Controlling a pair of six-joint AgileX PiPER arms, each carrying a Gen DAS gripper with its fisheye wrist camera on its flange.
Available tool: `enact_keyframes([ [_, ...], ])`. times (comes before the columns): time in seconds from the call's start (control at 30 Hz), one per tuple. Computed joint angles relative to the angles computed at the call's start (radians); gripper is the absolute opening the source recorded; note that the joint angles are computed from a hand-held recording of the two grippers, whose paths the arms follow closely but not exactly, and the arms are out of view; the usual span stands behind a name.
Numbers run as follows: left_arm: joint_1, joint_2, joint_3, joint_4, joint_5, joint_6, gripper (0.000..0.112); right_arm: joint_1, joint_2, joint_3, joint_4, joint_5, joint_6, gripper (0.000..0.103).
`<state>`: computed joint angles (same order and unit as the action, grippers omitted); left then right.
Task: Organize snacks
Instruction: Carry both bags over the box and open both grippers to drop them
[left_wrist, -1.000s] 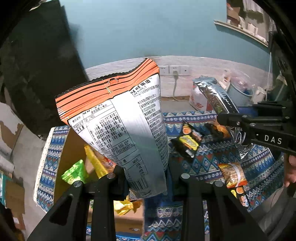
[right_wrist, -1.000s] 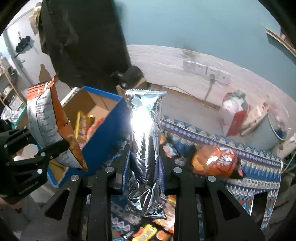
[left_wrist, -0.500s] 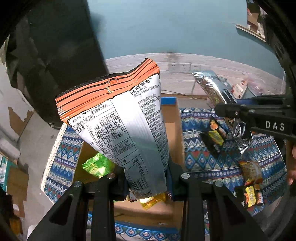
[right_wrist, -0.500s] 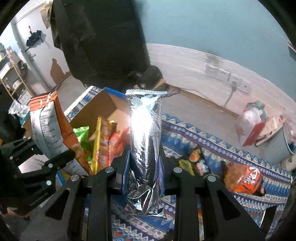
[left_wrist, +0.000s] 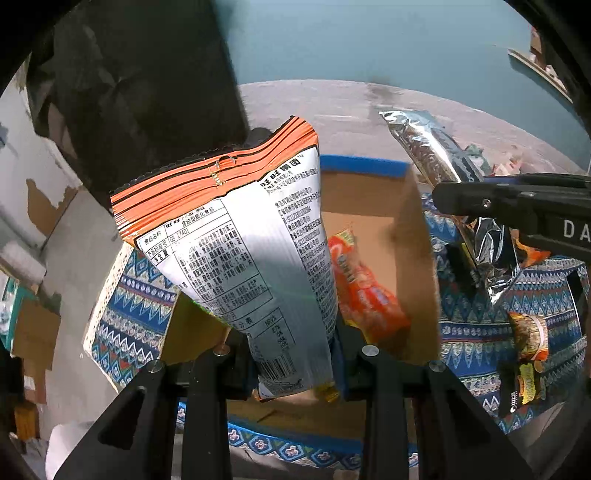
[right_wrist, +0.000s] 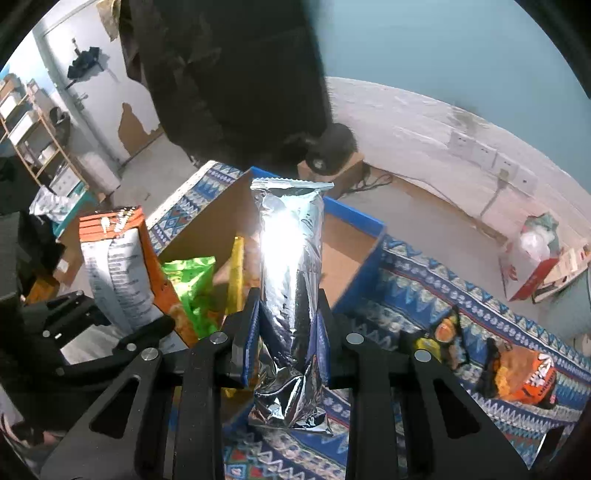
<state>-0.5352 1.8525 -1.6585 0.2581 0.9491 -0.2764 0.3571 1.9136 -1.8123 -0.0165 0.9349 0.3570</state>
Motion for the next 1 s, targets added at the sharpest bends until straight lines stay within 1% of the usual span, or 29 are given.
enact_keyframes([
  [0.17,0.02,0.014,0.002,-0.001,0.015,-0.011,0.032,0.02,0.063,-0.075,0.015,0.023,-0.003,0.025],
  [0.23,0.031,0.023,-0.001,-0.011,0.023,-0.008,0.034,0.023,0.089,-0.105,0.023,0.034,-0.009,0.025],
  [0.27,0.033,0.028,-0.005,-0.009,0.031,-0.009,0.038,0.025,0.105,-0.124,0.028,0.042,-0.012,0.025],
  [0.3,0.033,0.034,-0.008,-0.001,0.04,-0.014,0.045,0.026,0.114,-0.134,0.031,0.046,-0.013,0.025],
  [0.33,0.029,0.037,-0.008,0.02,0.049,-0.026,0.05,0.029,0.124,-0.144,0.033,0.05,-0.012,0.025],
  [0.4,0.02,0.033,-0.003,0.057,0.048,-0.048,0.064,0.031,0.144,-0.167,0.039,0.058,-0.013,0.025],
  [0.47,0.012,0.03,-0.005,0.092,0.059,-0.069,0.071,0.035,0.154,-0.179,0.039,0.061,-0.01,0.025],
  [0.5,0.012,0.022,0.001,0.102,0.055,-0.077,0.073,0.037,0.163,-0.191,0.038,0.066,-0.009,0.025],
  [0.57,0.013,0.017,-0.004,0.108,0.062,-0.085,0.075,0.039,0.177,-0.211,0.04,0.073,-0.008,0.025],
  [0.77,0.03,0.004,0.011,0.085,0.048,-0.072,0.075,0.043,0.223,-0.268,0.054,0.099,-0.017,0.025],
  [0.87,0.024,0.005,0.005,0.091,0.056,-0.074,0.075,0.044,0.23,-0.27,0.049,0.105,-0.016,0.026],
  [0.93,0.023,0.009,-0.005,0.086,0.062,-0.071,0.075,0.043,0.23,-0.271,0.047,0.109,-0.017,0.029],
  [1.0,0.02,0.011,-0.015,0.075,0.067,-0.063,0.075,0.04,0.215,-0.249,0.043,0.097,-0.009,0.041],
])
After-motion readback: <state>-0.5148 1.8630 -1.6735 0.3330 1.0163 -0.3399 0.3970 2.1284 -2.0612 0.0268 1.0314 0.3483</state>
